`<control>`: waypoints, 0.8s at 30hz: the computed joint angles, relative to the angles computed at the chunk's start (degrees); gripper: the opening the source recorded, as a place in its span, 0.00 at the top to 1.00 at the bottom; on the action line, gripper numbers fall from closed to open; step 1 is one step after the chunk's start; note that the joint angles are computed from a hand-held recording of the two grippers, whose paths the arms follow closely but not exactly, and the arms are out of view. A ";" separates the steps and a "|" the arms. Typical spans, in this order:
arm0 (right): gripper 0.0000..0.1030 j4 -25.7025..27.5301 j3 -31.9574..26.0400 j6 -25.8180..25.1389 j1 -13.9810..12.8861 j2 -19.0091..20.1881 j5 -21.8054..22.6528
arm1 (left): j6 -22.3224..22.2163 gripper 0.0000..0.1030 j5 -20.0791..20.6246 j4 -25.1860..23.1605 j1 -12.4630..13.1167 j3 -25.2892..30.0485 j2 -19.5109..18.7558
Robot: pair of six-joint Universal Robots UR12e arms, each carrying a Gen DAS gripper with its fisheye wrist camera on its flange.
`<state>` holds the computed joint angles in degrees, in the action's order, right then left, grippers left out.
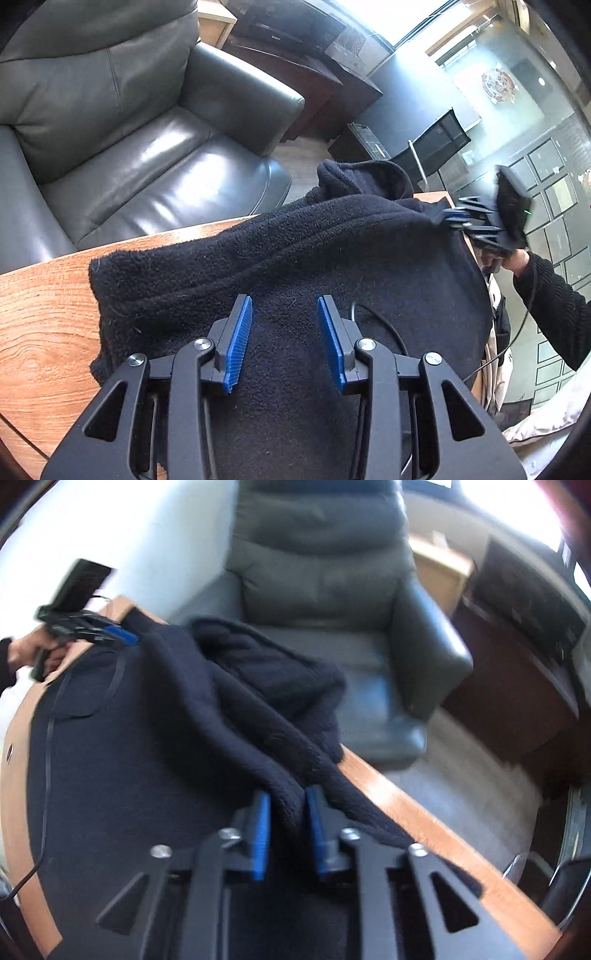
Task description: Fold clothes
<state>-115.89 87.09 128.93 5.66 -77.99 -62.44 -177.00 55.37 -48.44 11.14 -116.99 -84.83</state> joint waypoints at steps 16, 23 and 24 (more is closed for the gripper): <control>0.13 -16.87 7.55 11.00 -3.75 -5.22 6.58 | 1.01 0.52 -2.59 3.28 0.93 -1.88 1.50; 0.17 -2.90 3.70 10.09 -2.26 -1.12 15.70 | 3.71 0.49 -1.46 4.80 0.31 -2.95 1.30; 0.19 -4.20 3.37 12.98 -1.13 -0.11 11.01 | 2.87 0.51 -2.12 5.04 0.73 -3.20 1.31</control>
<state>-120.09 90.45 141.91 4.52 -78.09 -51.44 -174.12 53.25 -43.40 11.86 -120.19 -83.52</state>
